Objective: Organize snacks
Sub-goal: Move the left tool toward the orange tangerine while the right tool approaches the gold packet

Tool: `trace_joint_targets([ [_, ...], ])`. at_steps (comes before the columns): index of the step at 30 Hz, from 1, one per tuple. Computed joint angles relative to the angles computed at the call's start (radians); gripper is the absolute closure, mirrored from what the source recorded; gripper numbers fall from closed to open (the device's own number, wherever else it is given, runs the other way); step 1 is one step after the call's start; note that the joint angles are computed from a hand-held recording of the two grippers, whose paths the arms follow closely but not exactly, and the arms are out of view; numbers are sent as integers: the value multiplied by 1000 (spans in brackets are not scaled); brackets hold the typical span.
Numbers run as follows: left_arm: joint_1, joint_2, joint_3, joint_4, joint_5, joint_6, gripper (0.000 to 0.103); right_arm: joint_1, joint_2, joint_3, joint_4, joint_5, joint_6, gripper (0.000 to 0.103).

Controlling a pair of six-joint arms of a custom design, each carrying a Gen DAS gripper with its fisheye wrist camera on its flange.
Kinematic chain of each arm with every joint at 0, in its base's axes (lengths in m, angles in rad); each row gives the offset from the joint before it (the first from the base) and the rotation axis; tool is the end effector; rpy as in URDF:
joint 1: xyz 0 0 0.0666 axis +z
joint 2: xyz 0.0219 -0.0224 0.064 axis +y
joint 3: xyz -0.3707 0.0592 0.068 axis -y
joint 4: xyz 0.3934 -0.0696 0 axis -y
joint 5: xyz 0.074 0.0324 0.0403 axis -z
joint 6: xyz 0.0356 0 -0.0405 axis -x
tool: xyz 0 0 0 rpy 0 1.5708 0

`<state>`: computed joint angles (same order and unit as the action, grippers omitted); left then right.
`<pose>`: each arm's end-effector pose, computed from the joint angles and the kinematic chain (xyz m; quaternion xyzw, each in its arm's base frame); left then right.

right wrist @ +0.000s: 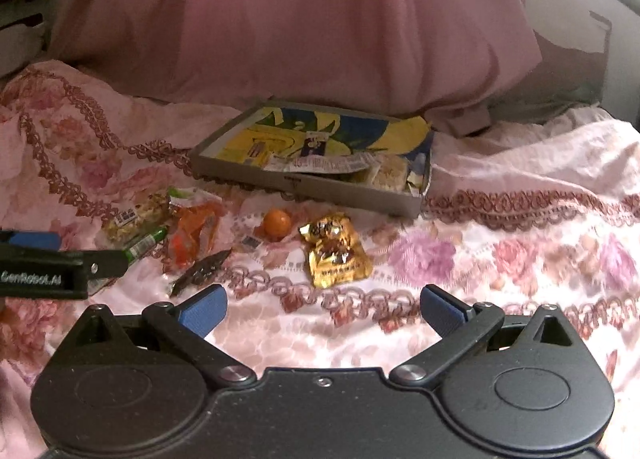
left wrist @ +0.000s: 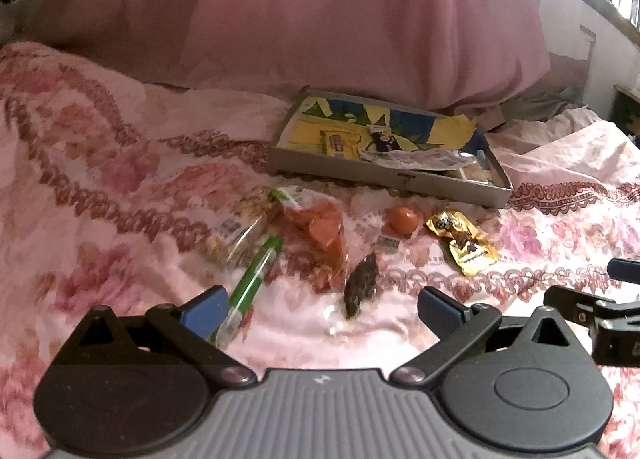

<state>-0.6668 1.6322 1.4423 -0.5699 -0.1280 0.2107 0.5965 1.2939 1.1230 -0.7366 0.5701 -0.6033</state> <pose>0.4567 -0.3542 0.3467 0.1827 0.8990 -0.1140 0.3813 0.3730 0.2295 0.3568 0.0946 0.9070 -0.0431 0.4080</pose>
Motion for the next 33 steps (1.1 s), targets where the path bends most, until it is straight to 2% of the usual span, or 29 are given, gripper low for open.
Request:
trace_joint_targets([
  [3, 6, 45, 54, 9, 4, -29, 0, -33, 14, 12, 18, -5, 66, 1],
  [10, 17, 157, 177, 29, 27, -53, 0, -113, 45, 33, 74, -37, 161, 1],
  [15, 13, 236, 252, 61, 58, -146, 0, -149, 86, 54, 111, -41, 262, 1],
  [18, 13, 289, 311, 57, 97, -194, 0, -167, 102, 56, 144, -56, 354, 1],
  [22, 15, 354, 382, 48, 157, -214, 0, -187, 109, 32, 214, -82, 463, 1],
  [29, 17, 432, 437, 50, 260, -280, 0, -213, 167, 44, 232, -152, 563, 1],
  [33, 22, 466, 468, 29, 312, -279, 0, -226, 205, 60, 209, -185, 587, 1],
])
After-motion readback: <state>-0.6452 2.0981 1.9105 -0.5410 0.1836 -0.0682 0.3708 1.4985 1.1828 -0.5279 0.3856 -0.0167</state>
